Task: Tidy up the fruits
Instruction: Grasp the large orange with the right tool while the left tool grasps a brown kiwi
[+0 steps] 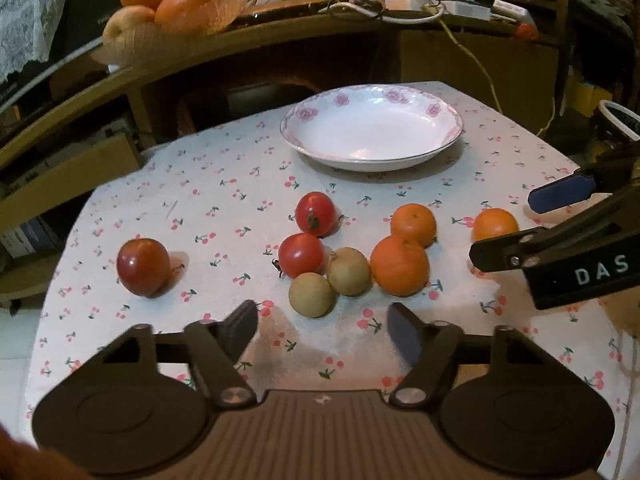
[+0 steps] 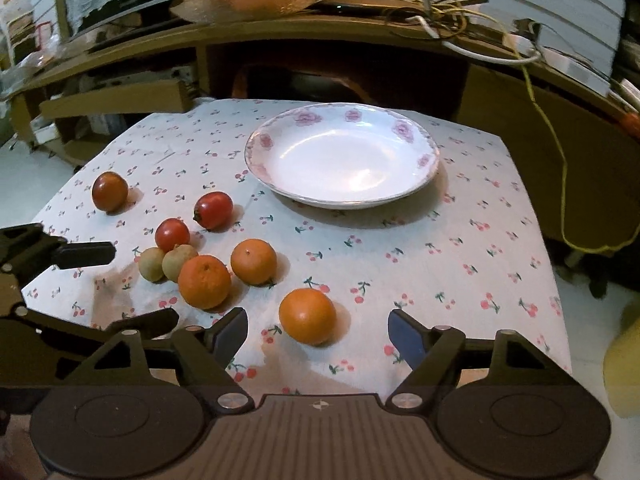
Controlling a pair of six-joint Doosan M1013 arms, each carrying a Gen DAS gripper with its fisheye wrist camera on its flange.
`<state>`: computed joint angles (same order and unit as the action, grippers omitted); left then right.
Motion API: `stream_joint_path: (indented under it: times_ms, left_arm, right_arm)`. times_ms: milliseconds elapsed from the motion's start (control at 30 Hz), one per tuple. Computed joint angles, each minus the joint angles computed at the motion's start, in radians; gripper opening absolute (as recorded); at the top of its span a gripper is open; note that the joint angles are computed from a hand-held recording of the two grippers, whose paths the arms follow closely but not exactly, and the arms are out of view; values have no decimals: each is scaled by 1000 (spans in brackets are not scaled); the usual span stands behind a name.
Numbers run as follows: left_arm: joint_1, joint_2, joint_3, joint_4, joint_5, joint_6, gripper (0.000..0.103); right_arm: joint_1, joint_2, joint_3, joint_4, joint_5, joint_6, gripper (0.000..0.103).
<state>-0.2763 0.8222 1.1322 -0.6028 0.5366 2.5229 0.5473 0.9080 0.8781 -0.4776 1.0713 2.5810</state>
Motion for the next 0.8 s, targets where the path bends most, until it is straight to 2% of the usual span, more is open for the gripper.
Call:
stream_joint_path:
  times_ms: [200,267,367,467,567,733,800]
  left_arm:
    - [2,20,-33,-24,20,-1,67]
    - [7,27,-46,-43,48,-2,56]
    - [8,30,-54,-51,68,2,51]
    - [7,31,-59,-42,76,-12,48]
    - [8,34,-71,-18,92,-48,44]
    - [9,32,-74,7,105,-64,32]
    - [11,34,-81,12,115,-75,30]
  right_arm:
    - [-19,-5,26,49,-63,-55,67]
    - [-23,-6,32,54,-79,-63,66]
    - [-26,-7,37,58,-93,-82,65]
    - [-27,-10,44,44,-98,-81,54]
    - [-31,-15,51,57,-115,-89,34]
    - [-29,-13,46,69,-115,-115,33]
    - [-30,-16,50,74,-121,-113,33]
